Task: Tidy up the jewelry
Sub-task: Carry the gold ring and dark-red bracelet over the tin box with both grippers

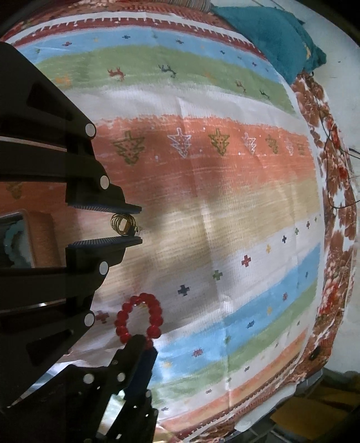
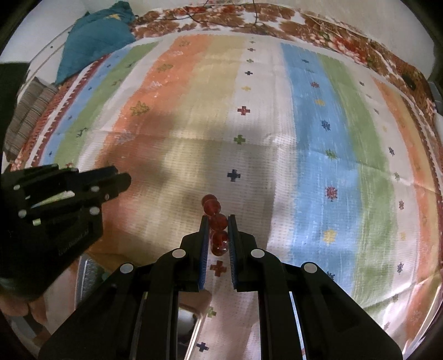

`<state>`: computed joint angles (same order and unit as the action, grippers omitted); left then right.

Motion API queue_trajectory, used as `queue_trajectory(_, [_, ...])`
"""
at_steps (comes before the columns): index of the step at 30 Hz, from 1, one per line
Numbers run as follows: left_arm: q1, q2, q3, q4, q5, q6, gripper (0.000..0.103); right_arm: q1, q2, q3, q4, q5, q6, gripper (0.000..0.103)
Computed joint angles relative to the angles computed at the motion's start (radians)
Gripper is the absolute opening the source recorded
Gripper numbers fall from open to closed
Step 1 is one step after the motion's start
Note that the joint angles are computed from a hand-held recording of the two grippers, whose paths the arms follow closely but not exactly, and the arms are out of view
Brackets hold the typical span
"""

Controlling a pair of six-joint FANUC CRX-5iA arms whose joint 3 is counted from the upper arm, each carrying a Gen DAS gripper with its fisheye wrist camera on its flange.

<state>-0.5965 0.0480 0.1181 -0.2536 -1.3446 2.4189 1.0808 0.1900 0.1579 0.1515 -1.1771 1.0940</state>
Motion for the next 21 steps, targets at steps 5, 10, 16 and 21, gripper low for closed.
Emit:
queue_trajectory(5, [-0.036, -0.022, 0.008, -0.036, -0.016, 0.034, 0.016, 0.009, -0.029, -0.02, 0.007, 0.025, -0.01, 0.014])
queue_trajectory(10, [-0.069, -0.047, 0.008, -0.06, -0.027, 0.067, 0.016, 0.023, -0.065, -0.044, 0.027, 0.055, -0.025, 0.014])
queue_trajectory(16, [-0.119, -0.062, 0.025, -0.098, -0.045, 0.102, 0.016, 0.047, -0.112, -0.083, 0.055, 0.088, -0.053, 0.014])
queue_trajectory(21, [-0.163, -0.066, 0.049, -0.134, -0.069, 0.12, 0.016, 0.068, -0.156, -0.116, 0.081, 0.114, -0.077, 0.014])
